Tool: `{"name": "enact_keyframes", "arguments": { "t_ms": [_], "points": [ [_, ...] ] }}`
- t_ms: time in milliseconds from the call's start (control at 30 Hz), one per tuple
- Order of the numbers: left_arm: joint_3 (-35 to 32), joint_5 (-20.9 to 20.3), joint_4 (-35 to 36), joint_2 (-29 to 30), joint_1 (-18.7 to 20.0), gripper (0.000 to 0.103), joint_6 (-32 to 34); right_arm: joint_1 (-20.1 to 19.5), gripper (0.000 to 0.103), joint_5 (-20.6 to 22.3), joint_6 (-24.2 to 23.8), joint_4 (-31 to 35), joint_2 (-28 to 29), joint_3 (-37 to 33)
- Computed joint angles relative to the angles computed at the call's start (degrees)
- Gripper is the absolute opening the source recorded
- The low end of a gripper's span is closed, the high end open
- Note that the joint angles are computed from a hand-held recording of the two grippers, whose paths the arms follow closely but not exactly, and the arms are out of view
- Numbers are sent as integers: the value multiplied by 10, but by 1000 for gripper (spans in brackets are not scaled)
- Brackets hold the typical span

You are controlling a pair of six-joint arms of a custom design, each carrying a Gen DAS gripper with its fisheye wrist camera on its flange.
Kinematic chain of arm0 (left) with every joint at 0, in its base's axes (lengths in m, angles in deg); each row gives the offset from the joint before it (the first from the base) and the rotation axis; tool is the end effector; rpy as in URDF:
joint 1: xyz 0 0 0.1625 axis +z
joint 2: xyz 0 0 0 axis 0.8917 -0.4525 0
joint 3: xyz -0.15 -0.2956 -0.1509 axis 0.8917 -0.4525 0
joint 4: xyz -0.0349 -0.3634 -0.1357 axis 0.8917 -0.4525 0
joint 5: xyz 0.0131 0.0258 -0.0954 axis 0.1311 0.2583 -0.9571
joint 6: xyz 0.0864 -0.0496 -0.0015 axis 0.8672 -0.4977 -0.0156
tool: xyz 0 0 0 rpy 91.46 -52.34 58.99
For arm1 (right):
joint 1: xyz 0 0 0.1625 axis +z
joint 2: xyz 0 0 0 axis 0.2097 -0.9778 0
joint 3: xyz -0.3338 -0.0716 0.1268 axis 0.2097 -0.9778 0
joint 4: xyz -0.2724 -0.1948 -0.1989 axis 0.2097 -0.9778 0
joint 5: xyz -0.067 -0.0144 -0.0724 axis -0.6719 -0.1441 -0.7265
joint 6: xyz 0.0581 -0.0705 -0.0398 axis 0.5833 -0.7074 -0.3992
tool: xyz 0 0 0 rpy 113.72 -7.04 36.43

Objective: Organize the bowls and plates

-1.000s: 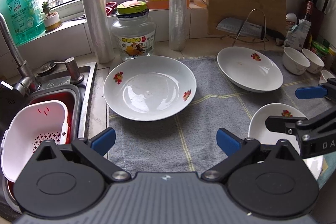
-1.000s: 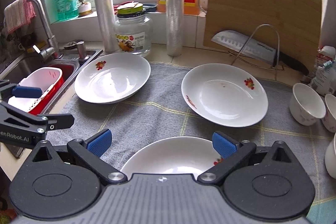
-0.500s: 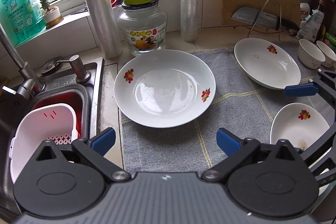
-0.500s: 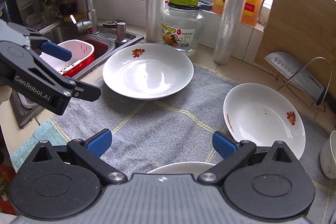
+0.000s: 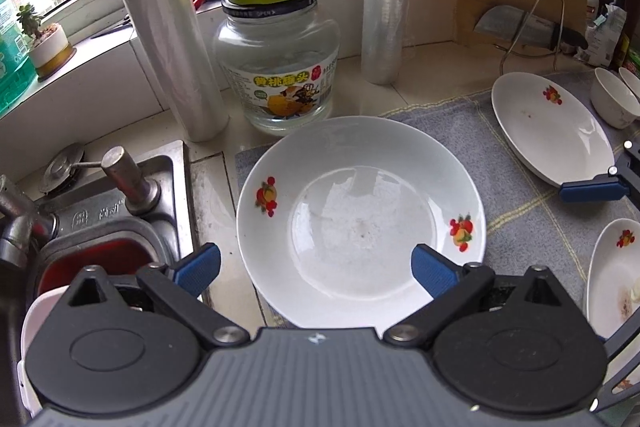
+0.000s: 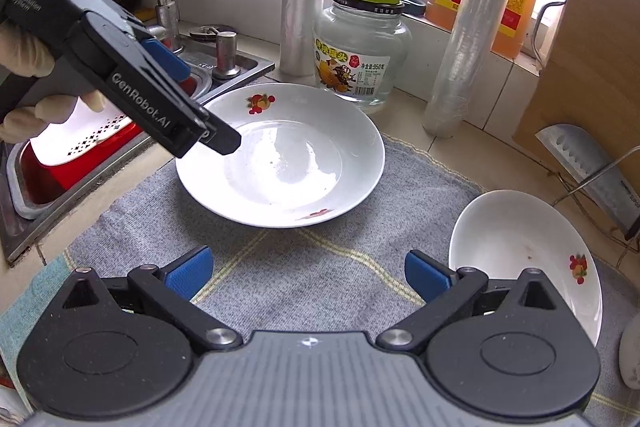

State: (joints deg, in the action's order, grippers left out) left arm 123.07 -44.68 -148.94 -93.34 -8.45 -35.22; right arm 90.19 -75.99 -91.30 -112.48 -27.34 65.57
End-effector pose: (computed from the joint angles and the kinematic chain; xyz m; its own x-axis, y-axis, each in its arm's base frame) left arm -0.1028 -0.5041 0.1725 -0.6311 0.2579 -0.7316 0.5687 0.7952 -0.2103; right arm 0.2000 -0.4626 0.0498 -0.5206 -0.6449 0.5596 -0.8113 0.5779 -0.0887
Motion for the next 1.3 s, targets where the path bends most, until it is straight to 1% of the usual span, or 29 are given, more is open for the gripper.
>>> {"name": "enact_keyframes", "arguments": {
  "t_ms": [100,200,333,400,500,567,800,867,1033,1133,1300],
  "points": [
    [-33,-18,-13,25,24,100,29,-1,103,0,-7,21,15,-23],
    [-63,-29,-9,47,44,99,41,-2,103,-4,-10,40,29,-43],
    [-89,-46,-7,65,61,98,55,-5,103,-5,-16,71,41,-62],
    [-98,-46,-9,73,66,98,64,-5,103,-8,-25,79,48,-70],
    [-112,-56,0,81,76,92,64,-4,103,-11,-32,89,56,-81],
    [-120,-64,3,85,82,90,63,-4,103,-10,-37,93,60,-85],
    [-142,-80,11,99,93,88,75,-4,103,-12,-58,104,78,-107],
    [-149,-81,16,103,95,83,73,-5,103,-10,-61,109,82,-114],
    [-162,-91,26,108,102,82,80,-8,103,-6,-67,120,86,-124],
    [-170,-96,32,111,105,79,84,-8,103,-2,-71,124,87,-126],
    [-186,-110,45,116,111,78,90,-9,103,1,-77,127,92,-135]
  ]
}}
